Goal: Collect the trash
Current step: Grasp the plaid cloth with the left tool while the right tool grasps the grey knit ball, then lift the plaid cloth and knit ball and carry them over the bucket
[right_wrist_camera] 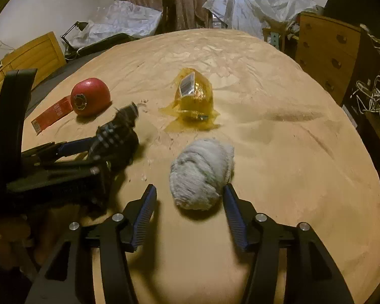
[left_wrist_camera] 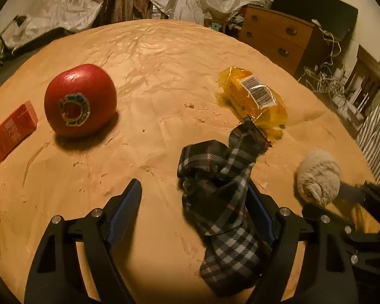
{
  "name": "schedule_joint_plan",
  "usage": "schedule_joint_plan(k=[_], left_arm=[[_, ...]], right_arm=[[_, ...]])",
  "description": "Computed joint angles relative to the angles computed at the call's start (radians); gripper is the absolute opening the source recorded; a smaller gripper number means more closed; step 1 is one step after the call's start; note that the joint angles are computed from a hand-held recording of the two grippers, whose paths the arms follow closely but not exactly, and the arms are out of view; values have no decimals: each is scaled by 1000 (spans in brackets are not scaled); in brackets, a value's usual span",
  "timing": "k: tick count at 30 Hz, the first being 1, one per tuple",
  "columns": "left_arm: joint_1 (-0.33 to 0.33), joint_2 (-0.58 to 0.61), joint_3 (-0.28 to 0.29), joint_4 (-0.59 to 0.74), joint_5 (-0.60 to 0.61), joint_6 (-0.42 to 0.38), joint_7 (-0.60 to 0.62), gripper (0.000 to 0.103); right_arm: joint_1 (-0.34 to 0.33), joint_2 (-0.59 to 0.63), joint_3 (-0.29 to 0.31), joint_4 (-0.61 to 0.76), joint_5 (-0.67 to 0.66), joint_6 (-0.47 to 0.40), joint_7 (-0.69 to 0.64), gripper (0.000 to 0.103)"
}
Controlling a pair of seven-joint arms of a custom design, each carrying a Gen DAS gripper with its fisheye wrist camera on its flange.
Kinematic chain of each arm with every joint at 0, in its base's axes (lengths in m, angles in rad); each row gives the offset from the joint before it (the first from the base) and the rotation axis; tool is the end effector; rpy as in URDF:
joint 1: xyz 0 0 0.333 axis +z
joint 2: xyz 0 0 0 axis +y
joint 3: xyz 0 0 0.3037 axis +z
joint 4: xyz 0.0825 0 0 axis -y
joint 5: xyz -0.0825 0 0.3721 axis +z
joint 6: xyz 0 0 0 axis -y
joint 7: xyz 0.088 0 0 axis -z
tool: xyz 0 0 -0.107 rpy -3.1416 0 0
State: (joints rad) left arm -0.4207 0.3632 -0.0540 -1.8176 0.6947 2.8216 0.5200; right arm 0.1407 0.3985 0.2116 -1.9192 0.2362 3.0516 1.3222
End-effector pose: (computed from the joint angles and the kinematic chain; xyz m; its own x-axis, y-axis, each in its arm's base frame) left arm 0.5787 -0.3292 0.4003 -0.0517 -0.9915 0.1192 -0.7537 -0.0396 -0.6560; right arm 0.6284 0.1970 0.3702 0.3512 -0.9322 -0.0879 -0.7079 -0.2029 -0.6765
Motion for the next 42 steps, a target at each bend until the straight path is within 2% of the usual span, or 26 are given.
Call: schedule_joint_plan(k=[2,3,5,6,7,8,10,16,21,25,30,34,37,42], left_arm=[[-5,1,5,5,8,-10,-6,76],[-8,0,8,3,15,-11,-15,74],[-13,-4,14,1,30,-17,-36,70],[-18,-5,17,1,42,-22,-51,65],[-21,-10,22,-2,57,-27,-71,57],[-20,-13,20,-5,64,-28,-81,53],[-18,-26,19,-20,85,-31,-102,36],[7,-129,11,-139,171,-38,-249,35],[41,-283,-9,-292,340,-73,-435,35],[81,-410,-56,-390,450,-139,-551,35],[135,-581,-138,-498,544,-211,-642,35],[168,-722,-213,-561,564,-261,-664,35],[191,-798,-265,-585,559,-285,-664,35],[226,-901,-338,-611,528,-297,-651,35]], right_arm=[[76,19,-82,24,-48,21,63,65],[93,29,-104,37,-64,27,89,66],[88,59,-100,73,-78,27,110,66],[87,70,-98,88,-89,20,114,64],[71,85,-78,113,-95,-10,101,56],[89,96,-92,131,-110,-23,113,49],[125,110,-126,155,-147,-41,136,39],[102,94,-50,118,-147,16,103,35],[62,52,44,53,-118,102,66,35],[-2,-7,161,-22,-106,191,53,35],[-60,-106,256,-137,-149,313,125,35],[-52,-209,257,-229,-171,394,208,36],[26,-308,199,-318,-119,460,208,36],[104,-446,158,-438,-46,500,190,36]])
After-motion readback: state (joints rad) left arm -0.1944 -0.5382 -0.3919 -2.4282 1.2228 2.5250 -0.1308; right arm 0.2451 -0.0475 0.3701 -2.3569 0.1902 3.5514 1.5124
